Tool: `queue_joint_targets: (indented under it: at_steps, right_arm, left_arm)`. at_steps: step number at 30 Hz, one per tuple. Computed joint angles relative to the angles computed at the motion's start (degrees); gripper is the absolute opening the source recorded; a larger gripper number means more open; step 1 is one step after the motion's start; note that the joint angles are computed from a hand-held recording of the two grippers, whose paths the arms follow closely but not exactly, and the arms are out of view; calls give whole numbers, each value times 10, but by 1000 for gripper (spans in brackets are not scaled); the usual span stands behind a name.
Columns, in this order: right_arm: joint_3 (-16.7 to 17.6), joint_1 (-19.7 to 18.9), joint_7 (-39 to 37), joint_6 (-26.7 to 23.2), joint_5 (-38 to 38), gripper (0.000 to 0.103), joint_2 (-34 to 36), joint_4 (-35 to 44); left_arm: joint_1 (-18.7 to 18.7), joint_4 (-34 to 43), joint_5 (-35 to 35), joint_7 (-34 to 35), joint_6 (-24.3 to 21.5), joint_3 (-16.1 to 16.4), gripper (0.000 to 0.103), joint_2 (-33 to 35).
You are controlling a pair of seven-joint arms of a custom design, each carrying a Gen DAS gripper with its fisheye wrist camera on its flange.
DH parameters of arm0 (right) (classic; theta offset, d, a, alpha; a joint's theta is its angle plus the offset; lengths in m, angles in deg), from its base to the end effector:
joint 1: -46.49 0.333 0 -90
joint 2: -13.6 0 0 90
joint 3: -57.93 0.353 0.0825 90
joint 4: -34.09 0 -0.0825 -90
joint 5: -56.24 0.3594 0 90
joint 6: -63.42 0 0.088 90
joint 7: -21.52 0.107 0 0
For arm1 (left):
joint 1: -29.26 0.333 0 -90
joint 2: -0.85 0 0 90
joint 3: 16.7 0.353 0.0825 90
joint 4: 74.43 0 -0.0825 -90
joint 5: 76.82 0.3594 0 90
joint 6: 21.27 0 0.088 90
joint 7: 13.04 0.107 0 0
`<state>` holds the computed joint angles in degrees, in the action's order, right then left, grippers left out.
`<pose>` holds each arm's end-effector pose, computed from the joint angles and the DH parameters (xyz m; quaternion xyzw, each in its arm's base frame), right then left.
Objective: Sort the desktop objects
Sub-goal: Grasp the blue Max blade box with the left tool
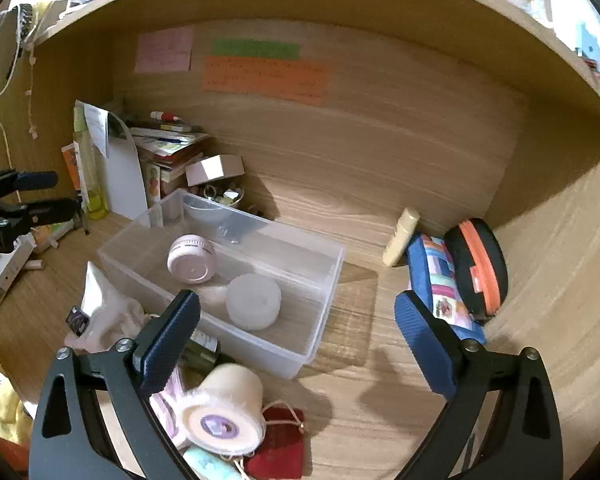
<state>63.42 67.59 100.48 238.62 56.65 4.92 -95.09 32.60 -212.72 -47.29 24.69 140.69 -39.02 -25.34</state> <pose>0.4622 0.2343 0.5927 -0.7971 0.3922 -0.2815 0.3627 0.3879 -0.1914 0.5988 -0.6673 0.5939 -0.3266 0.3087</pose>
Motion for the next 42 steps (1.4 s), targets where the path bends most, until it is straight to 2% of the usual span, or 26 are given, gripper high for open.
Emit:
queue_joint_targets:
  at_steps: [4,7,10,13,15,20,23,26,29,30,32,35,39,42]
  right_arm:
    - [-27,30,-31,9,53,97,-15,-26]
    - [-12,14,-13,12,49,97,-23,-48]
    - [-19,23,-11,31,60,98,-33,-78]
    - [13,-10,29,42,31,99,-39,-103]
    - [15,-8,42,43,21,99,-38,-112]
    - [36,-23,87,46,-13,99,-27,-125]
    - [56,-46,126,48,-44,99,-20,-125]
    - [26,-9,115,50,-30,99,-13,-125]
    - [29,-13,127,44,-38,99,-2,-119]
    - [23,-5,124,41,-32,99,2,-116]
    - [2,20,105,32,-2,99,11,-108]
    - [-4,29,92,31,21,99,20,-102]
    - [10,14,105,49,8,99,24,-104]
    - [8,20,101,47,10,97,26,-102]
  left_arm:
    - [-10,-34,-15,-9,-4,4,96,-21]
    - [-21,-58,-32,-12,-5,7,96,-33]
    - [-10,-76,-33,-28,-2,-8,96,-46]
    - [1,-88,-25,-46,-3,-25,96,-53]
    - [0,-99,-26,-59,4,-31,96,-56]
    - [-14,-125,-45,-80,26,-32,96,-42]
    - [-24,-134,-59,-87,34,-27,96,-28]
    - [-23,-145,-70,-102,56,-27,96,-22]
    - [-18,-151,-78,-111,80,-28,91,-16]
    - [-23,-152,-84,-107,86,-23,84,-12]
    - [-47,-153,-105,-88,98,1,77,3]
    - [-62,-158,-134,-71,113,16,76,13]
    - [-54,-163,-154,-65,126,9,76,13]
    - [-29,-162,-153,-73,129,-18,74,8]
